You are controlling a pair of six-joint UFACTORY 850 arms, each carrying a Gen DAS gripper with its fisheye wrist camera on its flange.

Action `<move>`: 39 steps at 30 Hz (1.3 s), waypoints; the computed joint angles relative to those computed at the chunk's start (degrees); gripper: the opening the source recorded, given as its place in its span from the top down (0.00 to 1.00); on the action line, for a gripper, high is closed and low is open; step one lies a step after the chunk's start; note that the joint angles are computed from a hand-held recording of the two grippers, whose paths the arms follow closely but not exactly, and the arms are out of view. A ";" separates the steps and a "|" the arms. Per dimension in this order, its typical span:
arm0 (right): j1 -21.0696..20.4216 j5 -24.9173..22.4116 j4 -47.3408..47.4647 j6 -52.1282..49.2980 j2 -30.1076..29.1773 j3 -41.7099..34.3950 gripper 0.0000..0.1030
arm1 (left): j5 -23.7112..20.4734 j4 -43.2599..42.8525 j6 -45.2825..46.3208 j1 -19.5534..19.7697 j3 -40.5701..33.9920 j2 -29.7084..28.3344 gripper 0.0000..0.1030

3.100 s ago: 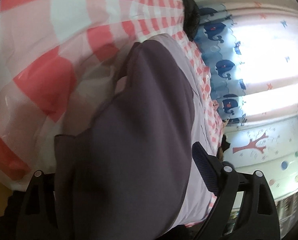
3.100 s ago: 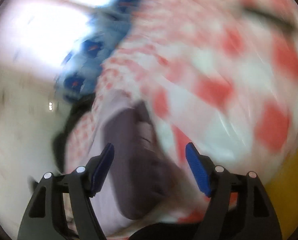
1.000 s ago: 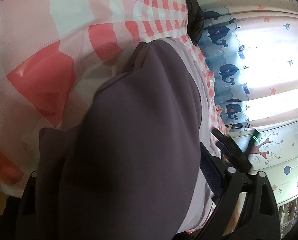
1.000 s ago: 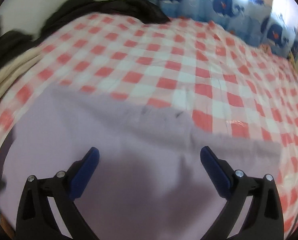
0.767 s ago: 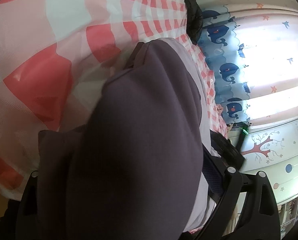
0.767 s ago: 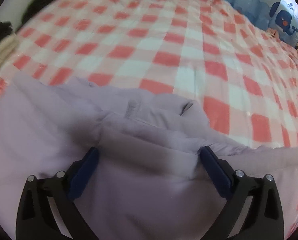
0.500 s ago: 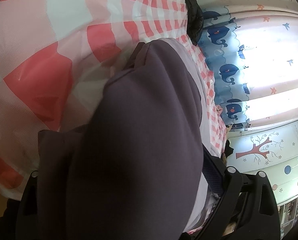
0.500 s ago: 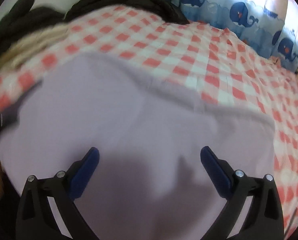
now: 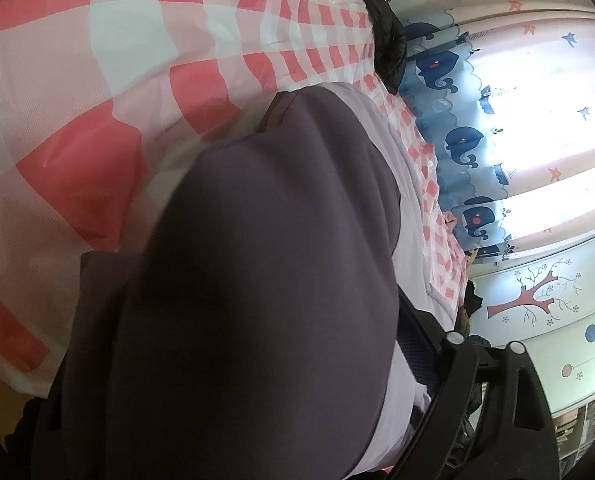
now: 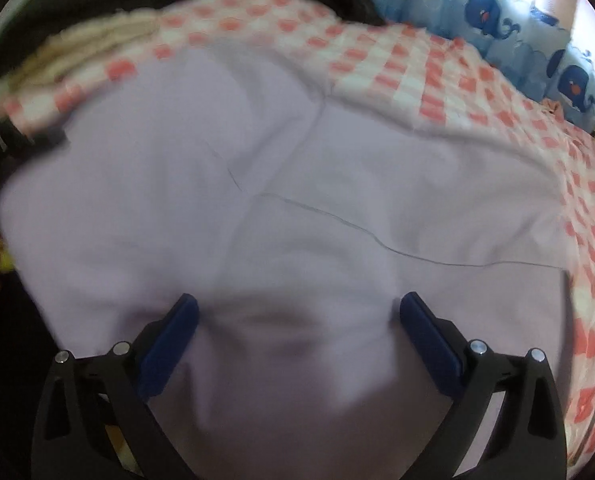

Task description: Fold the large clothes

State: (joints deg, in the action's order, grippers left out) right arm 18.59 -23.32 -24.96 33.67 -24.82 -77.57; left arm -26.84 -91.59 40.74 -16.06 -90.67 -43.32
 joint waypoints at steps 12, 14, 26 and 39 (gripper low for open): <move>1.08 2.24 -2.23 0.05 -0.90 1.72 0.05 | 6.68 2.08 3.14 -2.46 0.39 2.73 0.51; 1.36 1.85 -4.62 1.95 -2.45 1.50 0.05 | 8.62 0.16 6.74 -3.35 1.12 3.98 0.55; 1.13 1.25 -2.71 -0.25 -2.69 1.02 0.05 | 11.20 -9.91 24.18 -8.09 2.12 9.54 0.60; -3.56 4.39 6.82 -10.35 2.25 7.08 0.05 | 9.98 -5.33 23.13 -13.46 -3.88 8.91 0.64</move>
State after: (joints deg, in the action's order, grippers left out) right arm 15.03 -18.93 -18.14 23.33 -22.57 -70.49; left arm -16.86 -96.92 63.87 -29.52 -94.55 -34.41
